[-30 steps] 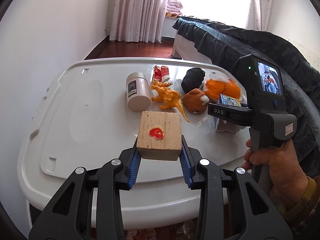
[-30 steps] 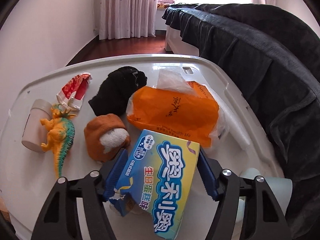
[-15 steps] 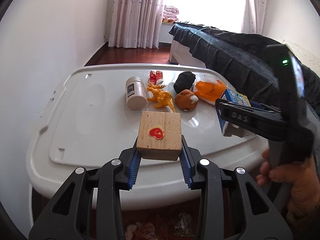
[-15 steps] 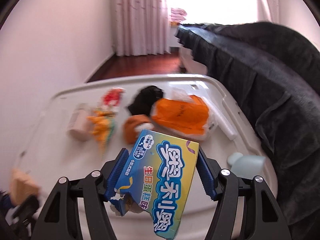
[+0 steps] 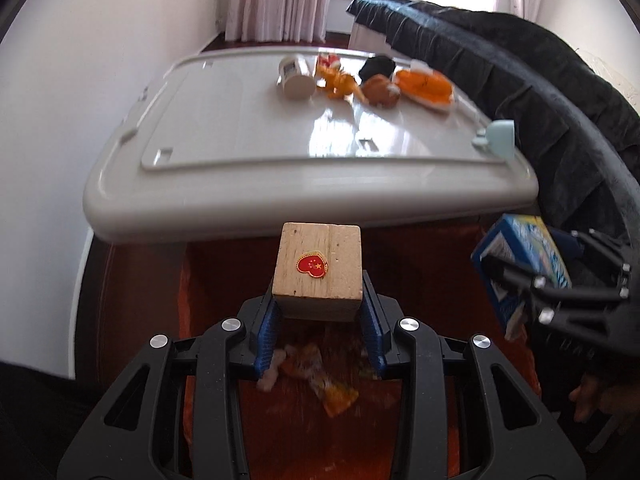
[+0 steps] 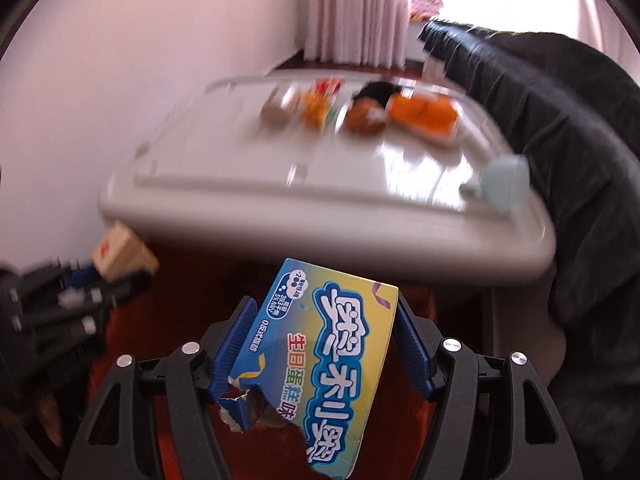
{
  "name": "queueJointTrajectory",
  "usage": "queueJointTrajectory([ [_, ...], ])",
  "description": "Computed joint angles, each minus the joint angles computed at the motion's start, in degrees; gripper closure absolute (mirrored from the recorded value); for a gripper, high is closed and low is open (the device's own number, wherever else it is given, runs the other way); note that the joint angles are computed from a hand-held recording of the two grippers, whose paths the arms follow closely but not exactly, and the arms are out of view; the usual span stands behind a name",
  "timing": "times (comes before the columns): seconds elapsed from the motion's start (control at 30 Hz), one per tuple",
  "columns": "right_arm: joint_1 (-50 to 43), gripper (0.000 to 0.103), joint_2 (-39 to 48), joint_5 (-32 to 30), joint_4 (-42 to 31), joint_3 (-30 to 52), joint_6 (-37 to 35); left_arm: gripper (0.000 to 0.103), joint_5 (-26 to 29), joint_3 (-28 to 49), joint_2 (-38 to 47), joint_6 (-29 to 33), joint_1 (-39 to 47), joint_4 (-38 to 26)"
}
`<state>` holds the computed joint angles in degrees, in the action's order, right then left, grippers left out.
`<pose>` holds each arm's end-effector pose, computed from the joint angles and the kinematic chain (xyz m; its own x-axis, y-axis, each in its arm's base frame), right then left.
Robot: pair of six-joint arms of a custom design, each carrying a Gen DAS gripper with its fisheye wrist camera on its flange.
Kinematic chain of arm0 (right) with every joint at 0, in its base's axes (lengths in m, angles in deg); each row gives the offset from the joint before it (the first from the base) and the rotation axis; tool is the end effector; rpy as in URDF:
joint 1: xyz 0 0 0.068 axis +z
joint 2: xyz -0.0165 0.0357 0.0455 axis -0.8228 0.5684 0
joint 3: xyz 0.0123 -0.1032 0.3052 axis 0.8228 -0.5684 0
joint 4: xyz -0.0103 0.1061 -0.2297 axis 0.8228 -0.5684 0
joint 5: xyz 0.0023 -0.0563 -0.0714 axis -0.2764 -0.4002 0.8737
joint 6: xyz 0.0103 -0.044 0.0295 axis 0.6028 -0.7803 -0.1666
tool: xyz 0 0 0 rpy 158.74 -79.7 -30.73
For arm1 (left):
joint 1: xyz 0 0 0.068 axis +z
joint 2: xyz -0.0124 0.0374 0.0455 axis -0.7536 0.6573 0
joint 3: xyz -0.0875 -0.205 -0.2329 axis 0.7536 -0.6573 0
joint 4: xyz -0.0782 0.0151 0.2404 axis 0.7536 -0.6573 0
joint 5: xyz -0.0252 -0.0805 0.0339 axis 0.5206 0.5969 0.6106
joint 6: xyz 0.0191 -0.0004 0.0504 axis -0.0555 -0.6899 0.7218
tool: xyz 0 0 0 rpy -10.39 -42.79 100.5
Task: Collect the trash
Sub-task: 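Drop the wooden block and tissue box into the red bin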
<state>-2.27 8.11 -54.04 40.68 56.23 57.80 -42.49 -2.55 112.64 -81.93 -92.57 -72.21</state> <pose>0.1652 0.2035 0.2382 -0.7831 -0.3302 -0.5269 -0.3834 0.9235 -0.0090 0.1347 -0.1131 0.2396 -0.8271 -0.1031 -0.5525 -0.0269 0.9892 -0.1443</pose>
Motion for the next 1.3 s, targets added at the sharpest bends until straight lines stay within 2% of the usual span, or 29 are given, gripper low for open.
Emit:
queueJointTrajectory([
  [0.03,0.83,0.027,0.22,-0.17,-0.19,-1.32,1.37,0.06,0.46,-0.42,-0.4,-1.04,-0.33,-0.37],
  [0.07,1.29,0.024,0.63,-0.2,-0.13,-2.55,2.62,0.045,0.58,-0.68,-0.65,-2.3,-0.61,-0.64],
  [0.13,1.54,0.023,0.64,-0.11,0.58,-4.4,4.24,0.028,-2.15,-0.16,-1.06,-5.68,-2.13,-2.77],
  [0.27,-1.15,0.019,-2.46,0.02,2.28,-5.37,4.56,0.02,-7.22,0.95,-2.44,-6.88,-3.59,-4.17],
  [0.43,-0.62,0.016,-6.33,4.36,3.28,-5.32,3.36,0.019,-7.44,0.8,-2.68,-5.95,-2.35,-2.74],
  [0.6,-1.41,0.016,-6.95,5.29,3.45,-3.19,0.29,0.019,-8.72,2.18,-2.02,-3.9,-1.33,-2.26],
  [0.77,-9.68,0.015,-4.89,5.59,5.42,2.0,-6.81,0.019,-10.42,4.39,-0.86,-0.57,-0.68,-0.73],
  [0.8,-12.03,0.012,-4.22,6.06,6.64,2.73,-8.22,0.019,-10.29,4.79,-0.34,0.19,-0.35,-0.1],
  [0.93,-22.74,0.012,1.62,5.86,10.69,6.88,-11.67,0.019,-8.58,6.65,2.2,3.35,2.09,3.09],
  [1.07,-30.46,0.012,9.87,3.13,11.82,12.04,-10.08,0.019,-6.92,7.44,4.24,4.93,3.7,5.89],
  [1.17,-32.28,0.013,13.11,1.27,13.25,14.0,-8.75,0.019,-5.92,7.46,5.41,6.07,4.44,7.47],
  [1.3,-31.23,0.013,16.23,2.01,13.78,15.93,-9.66,0.019,-4.3,6.84,6.45,6.83,5.46,8.92],
])
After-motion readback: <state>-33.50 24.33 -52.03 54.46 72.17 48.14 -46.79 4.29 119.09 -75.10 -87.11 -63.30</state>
